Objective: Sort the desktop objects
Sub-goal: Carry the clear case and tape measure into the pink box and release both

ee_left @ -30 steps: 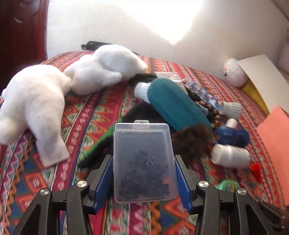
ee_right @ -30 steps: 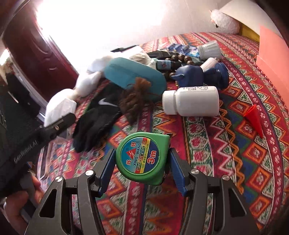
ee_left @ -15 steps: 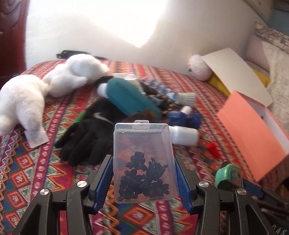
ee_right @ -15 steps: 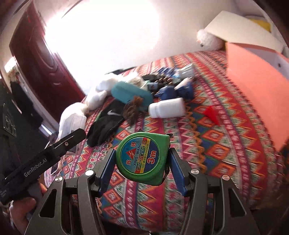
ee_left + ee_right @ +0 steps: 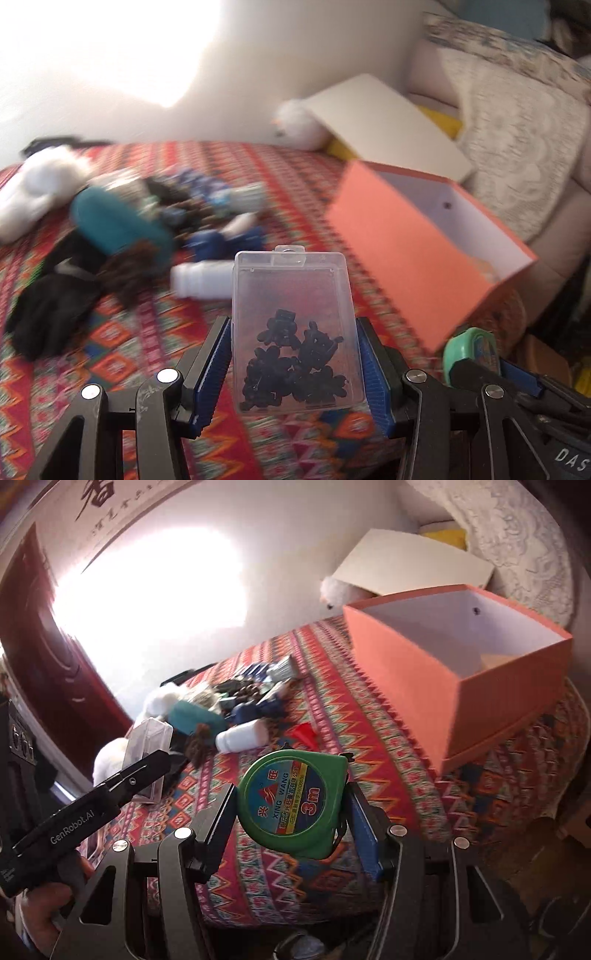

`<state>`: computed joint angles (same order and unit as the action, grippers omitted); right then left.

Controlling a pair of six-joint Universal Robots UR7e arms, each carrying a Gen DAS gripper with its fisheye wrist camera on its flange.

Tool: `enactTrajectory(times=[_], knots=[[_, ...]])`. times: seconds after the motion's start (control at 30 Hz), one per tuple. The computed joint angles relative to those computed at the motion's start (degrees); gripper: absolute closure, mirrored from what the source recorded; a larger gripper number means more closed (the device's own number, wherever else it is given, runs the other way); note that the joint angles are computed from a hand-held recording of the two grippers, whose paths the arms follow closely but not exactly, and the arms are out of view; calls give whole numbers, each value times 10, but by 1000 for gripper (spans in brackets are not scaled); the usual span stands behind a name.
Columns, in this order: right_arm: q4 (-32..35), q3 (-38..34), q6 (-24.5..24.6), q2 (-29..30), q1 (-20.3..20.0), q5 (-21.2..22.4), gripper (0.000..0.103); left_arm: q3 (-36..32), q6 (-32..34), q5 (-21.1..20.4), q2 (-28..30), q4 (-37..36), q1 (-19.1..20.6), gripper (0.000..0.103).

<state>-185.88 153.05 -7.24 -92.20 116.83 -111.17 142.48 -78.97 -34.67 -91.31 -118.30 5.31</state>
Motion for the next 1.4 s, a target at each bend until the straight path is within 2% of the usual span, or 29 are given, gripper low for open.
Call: enactTrajectory(times=[0.2, 0.4, 0.6, 0.87, 1.4], knots=[[49, -3, -19, -111, -26, -29, 42, -44, 162, -5, 123, -201, 20, 48], [77, -25, -48, -185, -56, -38, 42, -102, 281, -17, 214, -319, 46, 48], [78, -61, -79, -212, -91, -28, 42, -173, 386, -29, 294, -394, 78, 48], [45, -118, -102, -172, -149, 4, 42, -256, 475, -50, 369, -439, 129, 48], [20, -244, -120, 0, -248, 48, 42, -425, 603, -101, 508, -461, 247, 48]])
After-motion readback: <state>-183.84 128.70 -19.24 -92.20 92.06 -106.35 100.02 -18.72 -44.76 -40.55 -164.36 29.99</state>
